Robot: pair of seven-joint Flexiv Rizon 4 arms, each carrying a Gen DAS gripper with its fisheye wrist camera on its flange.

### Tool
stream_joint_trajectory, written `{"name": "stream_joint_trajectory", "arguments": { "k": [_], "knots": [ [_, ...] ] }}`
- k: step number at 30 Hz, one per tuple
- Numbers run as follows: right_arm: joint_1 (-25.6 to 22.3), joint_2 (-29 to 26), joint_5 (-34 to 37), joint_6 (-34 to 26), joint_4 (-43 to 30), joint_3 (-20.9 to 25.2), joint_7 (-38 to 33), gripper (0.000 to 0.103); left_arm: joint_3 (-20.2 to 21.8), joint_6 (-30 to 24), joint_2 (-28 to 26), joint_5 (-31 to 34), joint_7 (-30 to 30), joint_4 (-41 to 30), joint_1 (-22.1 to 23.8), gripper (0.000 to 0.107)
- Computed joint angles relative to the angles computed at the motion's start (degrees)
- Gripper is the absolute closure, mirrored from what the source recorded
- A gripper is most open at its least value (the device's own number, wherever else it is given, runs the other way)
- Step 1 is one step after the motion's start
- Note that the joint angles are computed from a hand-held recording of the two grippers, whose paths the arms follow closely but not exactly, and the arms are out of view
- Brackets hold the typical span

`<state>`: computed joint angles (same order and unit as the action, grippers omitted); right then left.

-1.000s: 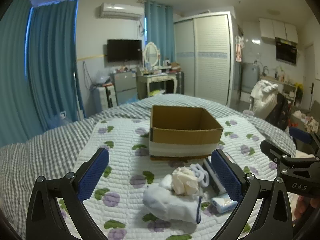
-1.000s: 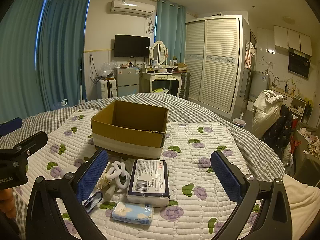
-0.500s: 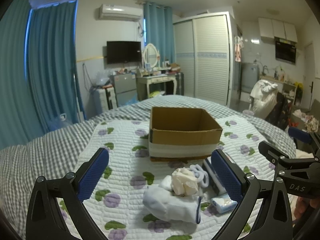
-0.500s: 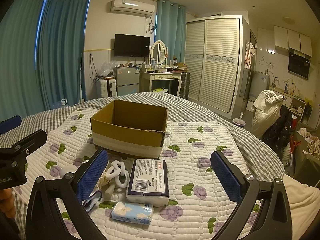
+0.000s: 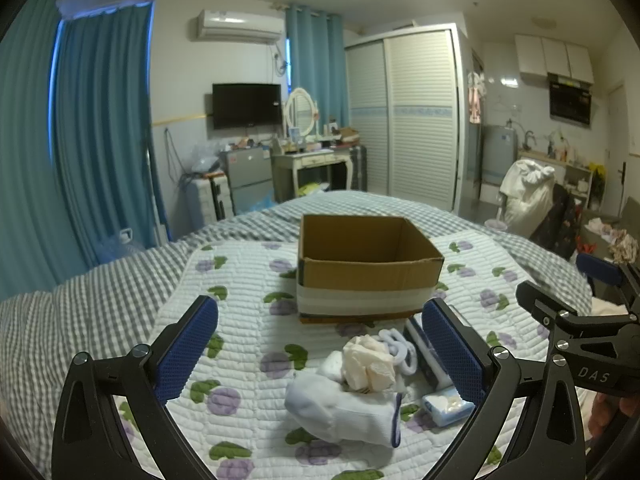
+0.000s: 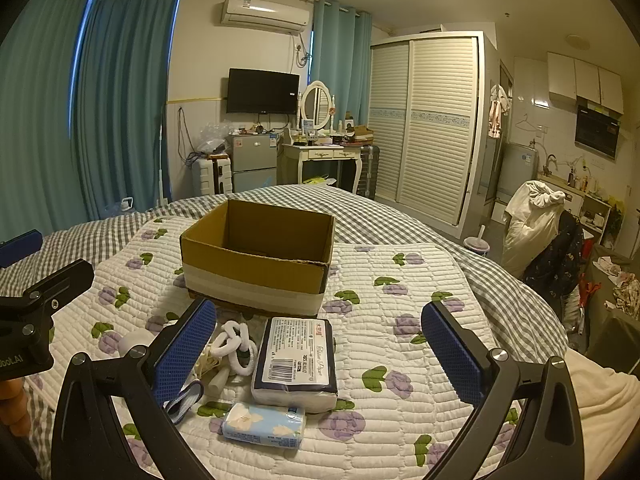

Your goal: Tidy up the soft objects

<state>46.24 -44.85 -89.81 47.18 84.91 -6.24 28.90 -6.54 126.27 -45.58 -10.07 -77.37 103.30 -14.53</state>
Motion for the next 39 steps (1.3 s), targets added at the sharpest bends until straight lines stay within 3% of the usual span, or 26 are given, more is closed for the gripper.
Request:
{"name": "stream_joint_trajectory", "arguments": {
  "k": [31, 39],
  "knots": [
    [0.2, -0.1, 0.5, -0.3, -0.3, 0.0, -0.5, 0.000, -0.3, 0.0, 0.0, 0.4, -0.2, 0.0, 0.2, 0.004],
    [0.3, 2.4, -1.7, -1.9, 2.5, 0.3, 1.6, 0.000, -0.3, 0.3, 2.6, 0.9, -0.7, 2.3, 0.1, 0.004]
  ]
}}
